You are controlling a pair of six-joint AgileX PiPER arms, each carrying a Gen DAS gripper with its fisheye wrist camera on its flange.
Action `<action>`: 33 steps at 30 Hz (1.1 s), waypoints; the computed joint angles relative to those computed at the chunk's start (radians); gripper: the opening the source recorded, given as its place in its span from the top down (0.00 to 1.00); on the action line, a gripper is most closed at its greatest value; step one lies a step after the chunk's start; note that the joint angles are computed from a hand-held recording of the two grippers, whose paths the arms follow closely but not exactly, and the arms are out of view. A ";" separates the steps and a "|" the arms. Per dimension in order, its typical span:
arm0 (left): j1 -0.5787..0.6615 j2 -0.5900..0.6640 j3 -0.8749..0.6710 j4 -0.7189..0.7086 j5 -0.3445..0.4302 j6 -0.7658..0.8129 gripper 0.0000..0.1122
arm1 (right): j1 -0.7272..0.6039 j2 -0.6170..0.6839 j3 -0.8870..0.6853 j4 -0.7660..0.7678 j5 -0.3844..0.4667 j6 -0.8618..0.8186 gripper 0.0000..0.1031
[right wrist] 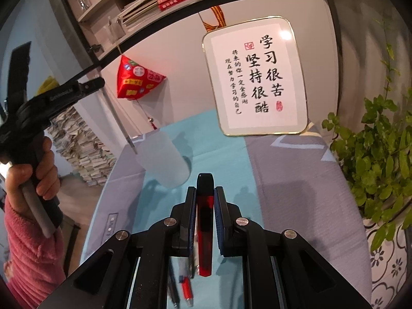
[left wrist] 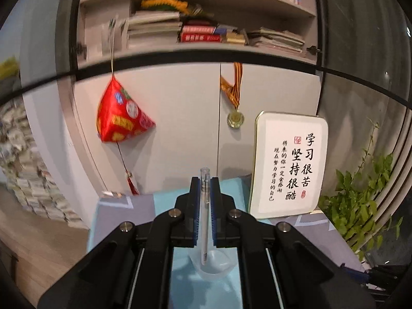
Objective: Organize stationery
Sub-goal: 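Lift the white pen toward the clear cup with the left tool while the right tool lifts the red marker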
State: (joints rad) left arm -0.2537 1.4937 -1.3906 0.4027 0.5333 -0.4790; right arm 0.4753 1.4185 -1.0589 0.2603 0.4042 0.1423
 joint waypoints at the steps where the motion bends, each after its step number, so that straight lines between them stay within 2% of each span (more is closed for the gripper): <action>1: 0.008 0.005 0.012 -0.012 -0.010 0.002 0.95 | 0.005 0.017 -0.020 -0.049 0.003 0.039 0.86; 4: 0.017 0.014 0.046 -0.027 -0.025 0.008 0.95 | 0.015 0.061 -0.073 -0.123 0.016 0.096 0.86; 9: 0.030 0.023 0.085 -0.068 -0.038 0.043 0.95 | 0.034 0.102 -0.122 -0.110 0.017 0.074 0.86; 20: 0.041 0.023 0.150 -0.102 -0.068 0.073 0.95 | 0.098 0.175 -0.255 -0.235 0.029 0.190 0.86; 27: 0.043 0.007 0.180 -0.103 -0.089 0.071 0.93 | 0.128 0.191 -0.286 -0.291 0.046 0.247 0.86; 33: 0.033 -0.035 0.210 -0.033 -0.099 0.010 0.93 | 0.135 0.187 -0.286 -0.315 0.051 0.273 0.86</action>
State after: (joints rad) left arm -0.2205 1.4586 -1.1810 0.3700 0.4345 -0.4693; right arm 0.6102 1.6053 -1.3445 -0.0546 0.4551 0.4154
